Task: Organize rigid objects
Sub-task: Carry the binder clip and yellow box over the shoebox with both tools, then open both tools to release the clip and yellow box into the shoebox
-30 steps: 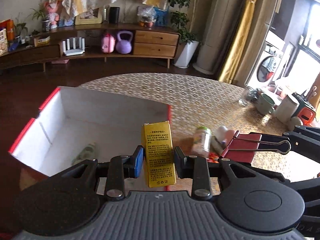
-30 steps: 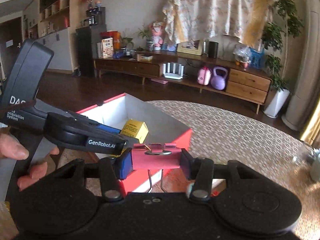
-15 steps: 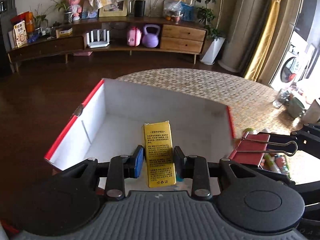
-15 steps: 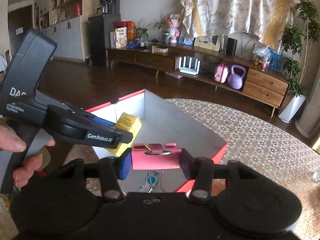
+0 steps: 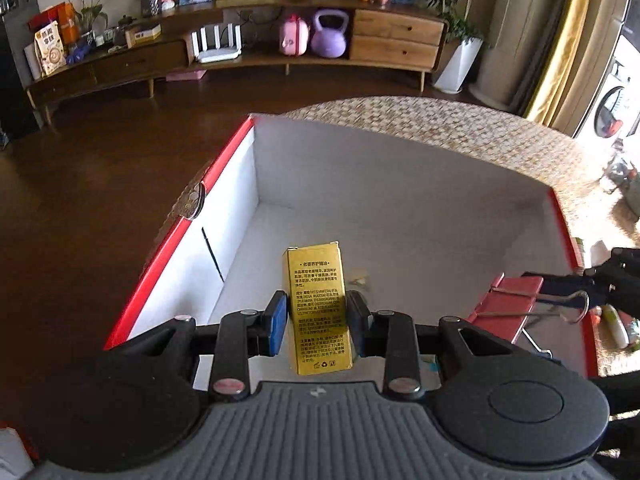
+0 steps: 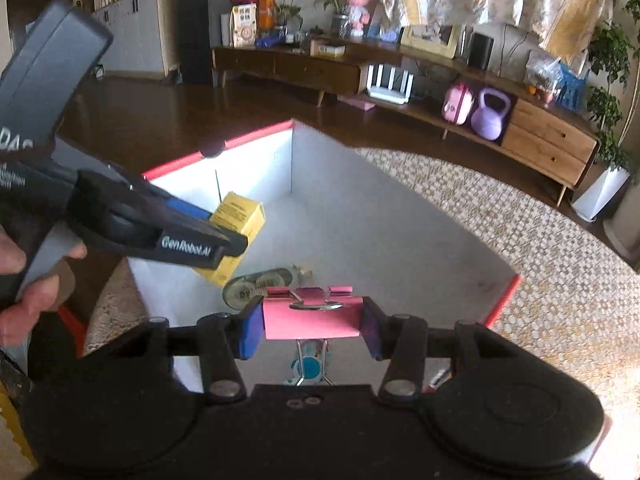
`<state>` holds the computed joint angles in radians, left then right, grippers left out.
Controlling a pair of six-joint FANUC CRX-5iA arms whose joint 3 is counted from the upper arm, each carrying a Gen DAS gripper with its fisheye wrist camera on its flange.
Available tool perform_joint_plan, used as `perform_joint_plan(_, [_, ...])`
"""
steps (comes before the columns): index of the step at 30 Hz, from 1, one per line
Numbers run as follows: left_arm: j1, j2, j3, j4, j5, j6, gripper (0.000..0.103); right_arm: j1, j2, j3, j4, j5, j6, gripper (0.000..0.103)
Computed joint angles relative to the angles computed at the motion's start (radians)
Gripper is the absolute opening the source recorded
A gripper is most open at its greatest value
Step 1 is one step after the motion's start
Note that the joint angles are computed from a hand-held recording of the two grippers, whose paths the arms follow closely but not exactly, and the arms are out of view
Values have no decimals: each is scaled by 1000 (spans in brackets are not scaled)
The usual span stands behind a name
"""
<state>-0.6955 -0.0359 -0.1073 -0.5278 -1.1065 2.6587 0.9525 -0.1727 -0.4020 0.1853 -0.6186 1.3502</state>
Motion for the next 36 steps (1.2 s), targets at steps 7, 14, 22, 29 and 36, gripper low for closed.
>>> perform_joint_plan(7, [39, 35, 7, 31, -11, -49, 31, 16, 52, 6, 33, -14, -17, 49])
perform_joint_plan(14, [53, 48, 19, 40, -24, -79, 31, 25, 92, 28, 72, -53, -49, 49])
perform_joint_plan(22, [75, 46, 1, 85, -8, -89, 31, 18, 123, 73, 44, -116, -40, 51])
perform_joint_plan(29, [70, 46, -7, 96, -2, -67, 31, 15, 97, 57, 36, -95, -50, 59])
perform_joint_plan(36, [32, 39, 10, 60, -27, -28, 31, 9, 47, 38, 7, -81, -48, 61])
